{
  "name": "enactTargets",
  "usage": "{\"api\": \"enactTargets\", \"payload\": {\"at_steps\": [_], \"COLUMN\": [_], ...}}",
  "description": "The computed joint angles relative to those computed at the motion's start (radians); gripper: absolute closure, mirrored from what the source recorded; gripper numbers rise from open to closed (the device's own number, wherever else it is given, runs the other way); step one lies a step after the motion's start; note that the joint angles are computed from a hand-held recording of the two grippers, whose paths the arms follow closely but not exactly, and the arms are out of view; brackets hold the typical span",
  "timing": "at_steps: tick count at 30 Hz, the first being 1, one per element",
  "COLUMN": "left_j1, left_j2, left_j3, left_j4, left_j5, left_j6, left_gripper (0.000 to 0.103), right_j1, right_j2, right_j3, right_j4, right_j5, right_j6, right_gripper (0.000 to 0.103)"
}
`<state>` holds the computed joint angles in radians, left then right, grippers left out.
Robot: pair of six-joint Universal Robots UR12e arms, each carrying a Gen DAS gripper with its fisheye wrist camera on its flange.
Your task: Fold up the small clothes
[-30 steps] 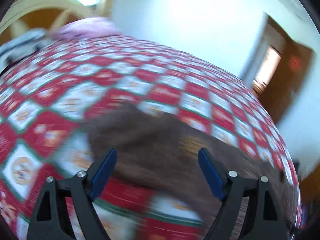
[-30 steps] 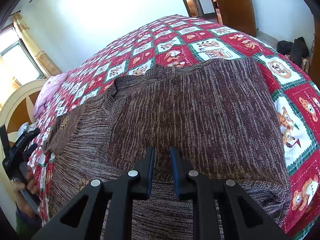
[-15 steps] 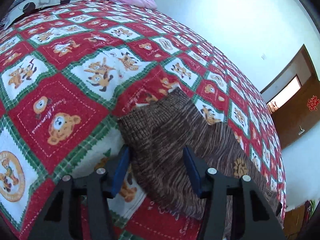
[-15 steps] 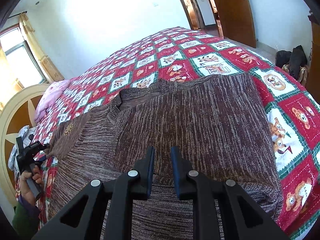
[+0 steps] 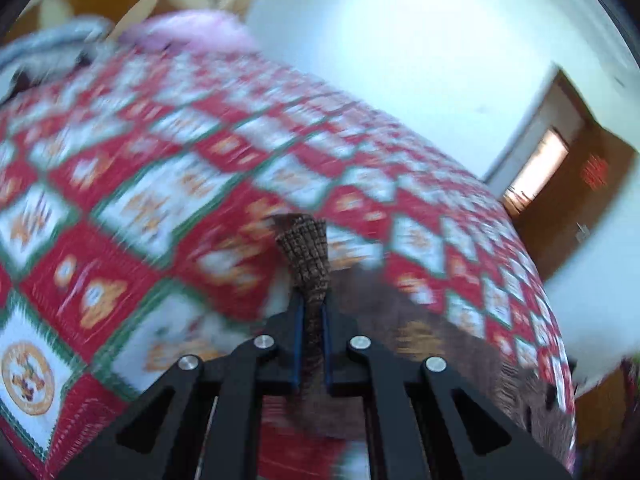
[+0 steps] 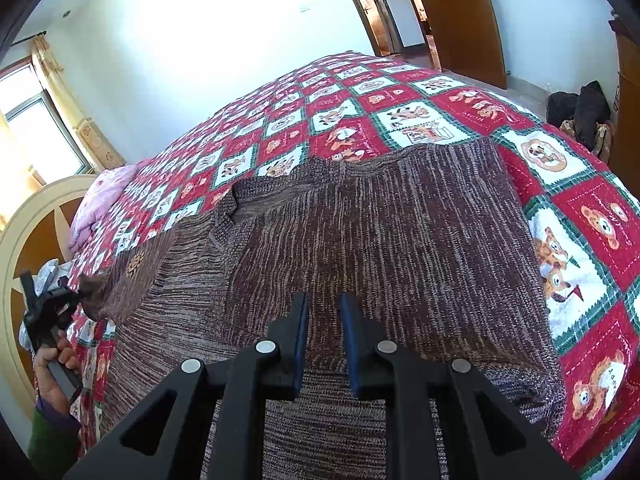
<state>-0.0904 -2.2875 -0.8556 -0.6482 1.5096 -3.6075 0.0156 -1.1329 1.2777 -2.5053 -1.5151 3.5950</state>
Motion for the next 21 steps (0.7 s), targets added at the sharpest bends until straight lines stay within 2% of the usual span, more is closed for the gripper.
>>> {"api": "enactTargets", "payload": {"at_steps": [3,6,7,10,13,16,21], "left_j1": [-0.038,-0.080,-0.096,-0.130,-0.159,-0.178,-0.192], "left_j2": [-0.008,-0.016,-0.017,-0.028,-0.029,-0.030,-0.039], "left_j3": [0.030,0.051,0.052,0.062,0.050,0.041,0.052], "left_j4": [0.054,0.073,0.070,0.023,-0.030,-0.095,-0.192], "left_j5": [-0.049,-0.125,-0.170,-0.246,-0.284,-0.316,-0.300], "left_j6": [0.149,0.288,0.325,0.405,0.470,0.502,0.525], "left_gripper": [0.095,0.095,0.095,0.095,0.095,0.095,0.095], "right_j1": [-0.002,-0.003,-0.004,-0.003,-0.004,-0.004,-0.003], "right_j2": [0.000,-0.001,-0.001,-0.002,-0.002,-0.001,0.002], "right_j3": [0.001,0.003,0.004,0.006,0.006,0.005,0.001], "right_j4": [0.002,0.001,-0.001,-0.008,-0.011,-0.010,-0.004], "right_j5": [0.005,0.007,0.007,0.007,0.009,0.012,0.018], "right_j6": [0.009,0.015,0.015,0.017,0.016,0.015,0.006], "right_gripper": [0.085,0.085,0.085,0.085,0.085,0.085,0.085]}}
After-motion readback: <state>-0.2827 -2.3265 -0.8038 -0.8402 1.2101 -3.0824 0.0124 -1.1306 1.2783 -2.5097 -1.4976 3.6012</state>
